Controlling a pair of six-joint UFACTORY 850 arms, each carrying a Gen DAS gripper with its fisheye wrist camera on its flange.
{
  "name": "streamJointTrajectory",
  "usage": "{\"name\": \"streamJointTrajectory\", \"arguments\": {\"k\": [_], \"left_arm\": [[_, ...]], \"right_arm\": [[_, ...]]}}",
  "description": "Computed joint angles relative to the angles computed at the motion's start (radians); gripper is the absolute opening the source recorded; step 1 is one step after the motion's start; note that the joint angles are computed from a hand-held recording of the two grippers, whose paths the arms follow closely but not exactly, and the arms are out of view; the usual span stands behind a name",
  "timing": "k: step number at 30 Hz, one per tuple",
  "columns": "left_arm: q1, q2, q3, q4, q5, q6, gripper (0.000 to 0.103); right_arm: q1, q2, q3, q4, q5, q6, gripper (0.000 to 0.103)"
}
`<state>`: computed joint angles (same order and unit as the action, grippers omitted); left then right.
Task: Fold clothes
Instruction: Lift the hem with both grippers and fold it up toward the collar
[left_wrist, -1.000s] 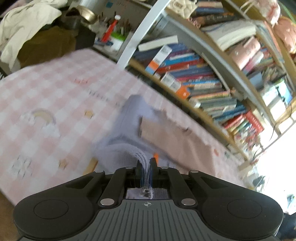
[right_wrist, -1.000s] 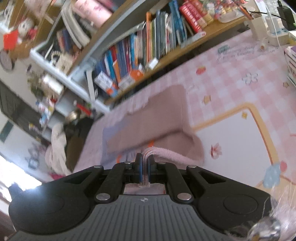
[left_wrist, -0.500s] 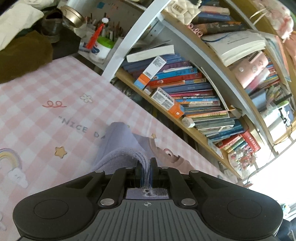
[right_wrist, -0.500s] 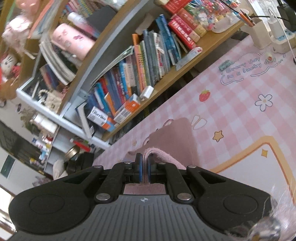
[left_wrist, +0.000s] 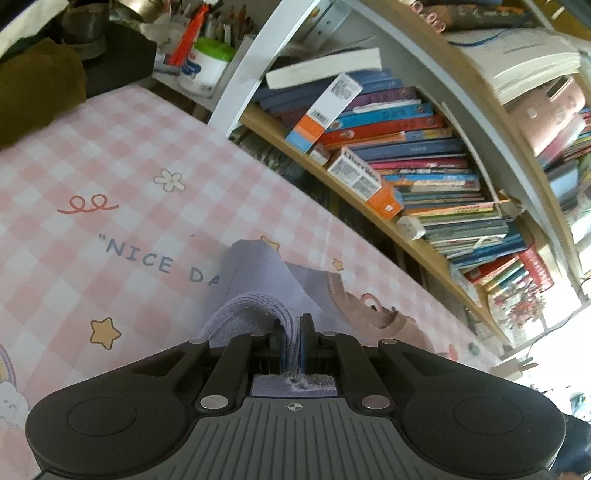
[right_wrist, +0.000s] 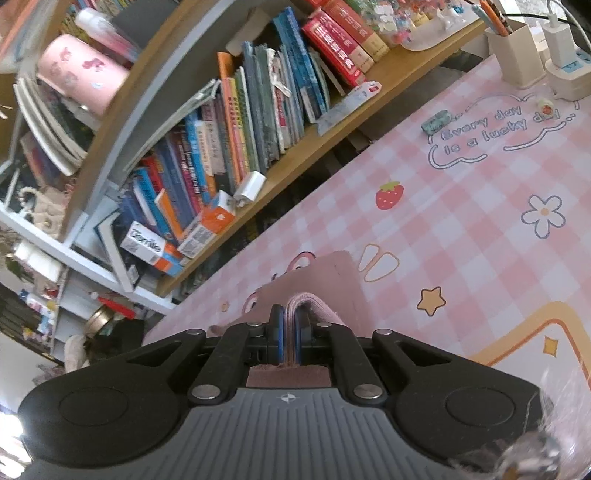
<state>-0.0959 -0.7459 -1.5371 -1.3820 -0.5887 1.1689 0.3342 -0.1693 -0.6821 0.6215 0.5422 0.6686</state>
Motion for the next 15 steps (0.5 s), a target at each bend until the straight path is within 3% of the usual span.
{"name": "streamJointTrajectory", "arguments": {"k": [4,6,8,11,13,15], "left_arm": [[-0.013,-0.024,-0.028,0.035,0.029,-0.006,0.007],[-0.02,-0.035,-0.04,0.052,0.044,-0.011,0.01],[-0.021,-0.046,-0.055,0.07,0.037,-0.013,0.013],[-0.011,-0.043,-0.05,0.031,0.019,0.027,0.02],[-0.002,-0.03,-0.032,-0.029,0.022,0.084,0.041],[0.005,-0.005,0.004,-0.152,0.05,0.206,0.053]], "right_arm": [[-0.006,-0.035,-0.04,0.075,-0.022,-0.074,0.006],[-0.008,-0.055,-0.064,0.115,-0.032,-0.122,0.011],[0.0,-0.07,-0.088,0.243,-0.037,-0.252,0.03],[0.009,-0.067,-0.097,0.377,-0.019,-0.392,0.036],[0.01,-0.057,-0.089,0.401,-0.014,-0.429,0.036],[0.009,-0.049,-0.084,0.423,-0.016,-0.463,0.036]]}}
